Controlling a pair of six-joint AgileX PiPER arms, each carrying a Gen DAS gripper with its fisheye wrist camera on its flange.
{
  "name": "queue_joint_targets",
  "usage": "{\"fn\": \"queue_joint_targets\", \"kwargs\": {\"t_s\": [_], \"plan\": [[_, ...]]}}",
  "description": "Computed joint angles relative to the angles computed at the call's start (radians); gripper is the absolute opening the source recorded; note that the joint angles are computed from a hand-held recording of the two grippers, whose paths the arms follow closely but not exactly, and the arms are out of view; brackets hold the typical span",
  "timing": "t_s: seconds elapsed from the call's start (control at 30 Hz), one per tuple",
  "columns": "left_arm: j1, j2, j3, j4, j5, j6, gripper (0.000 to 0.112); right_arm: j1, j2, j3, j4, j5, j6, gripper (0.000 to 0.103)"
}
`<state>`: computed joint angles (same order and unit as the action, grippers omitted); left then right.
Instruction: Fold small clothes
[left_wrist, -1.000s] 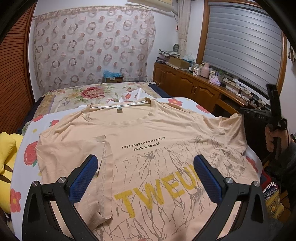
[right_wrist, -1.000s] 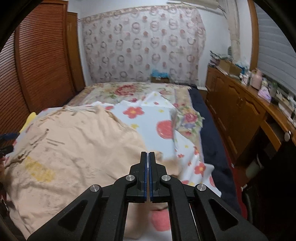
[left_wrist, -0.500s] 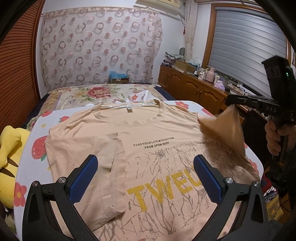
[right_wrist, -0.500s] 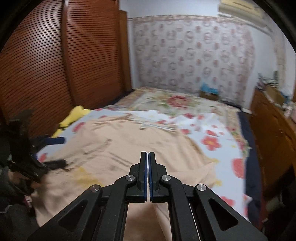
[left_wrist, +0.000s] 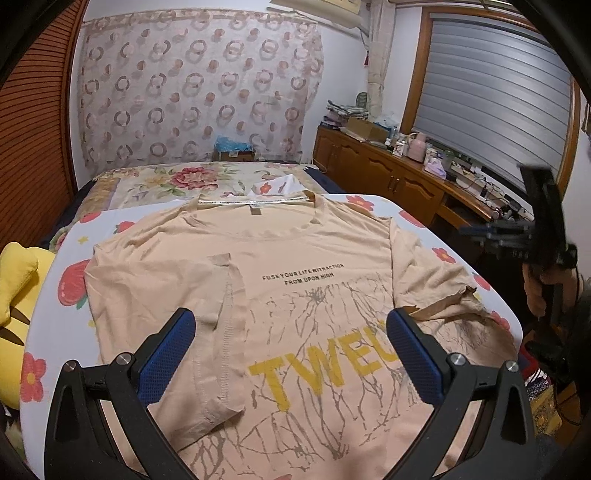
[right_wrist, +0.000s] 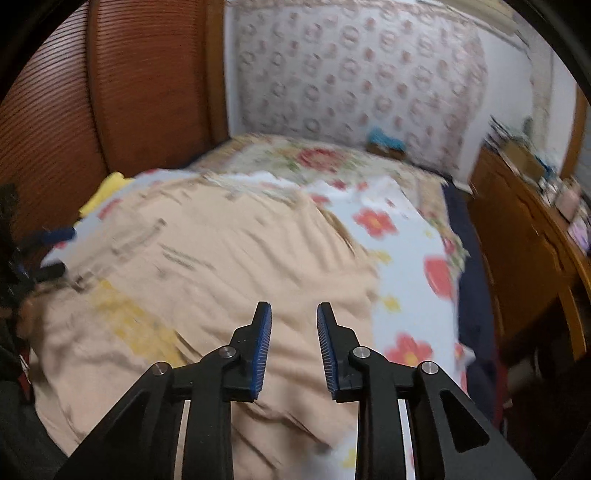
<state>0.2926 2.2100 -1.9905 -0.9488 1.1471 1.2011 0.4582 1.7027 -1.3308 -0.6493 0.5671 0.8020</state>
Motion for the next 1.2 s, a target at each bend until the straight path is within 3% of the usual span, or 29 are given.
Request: {"fn": "queue_joint_targets", "kwargs": {"t_s": [0.23, 0.37, 0.47, 0.6, 0.77, 0.93, 1.0, 1.2], "plan": [[-0.019, -0.022, 0.044, 0.002, -0.003, 0.025, 0.103, -0.061, -0.076, 0.216, 0.079, -0.112, -0.019, 0.030], [-0.025, -0.027, 0.057, 0.009, -0.007, 0.029, 0.103, -0.051, -0.036, 0.185, 0.139, -0.116, -0.070, 0.034], [-0.031, -0.027, 0.067, 0.021, -0.012, 0.029, 0.103, -0.042, 0.026, 0.063, 0.218, -0.051, -0.168, 0.035], [-0.035, -0.029, 0.083, 0.025, -0.017, 0.032, 0.103, -0.002, 0.057, 0.004, 0.163, 0.032, -0.161, 0.036], [-0.034, -0.031, 0.092, 0.021, -0.020, 0.038, 0.103, -0.018, 0.052, -0.027, 0.201, 0.084, -0.228, 0.036], [-0.033, -0.027, 0.088, 0.022, -0.021, 0.033, 0.103, 0.011, 0.099, -0.092, 0.130, 0.140, -0.194, 0.010], [-0.031, -0.023, 0.080, 0.027, -0.017, 0.028, 0.103, 0.026, 0.153, -0.137, 0.109, 0.148, -0.182, 0.008], [-0.030, -0.015, 0.065, 0.033, -0.011, 0.025, 0.103, 0.021, 0.148, -0.158, 0.091, 0.142, -0.175, 0.005]]}}
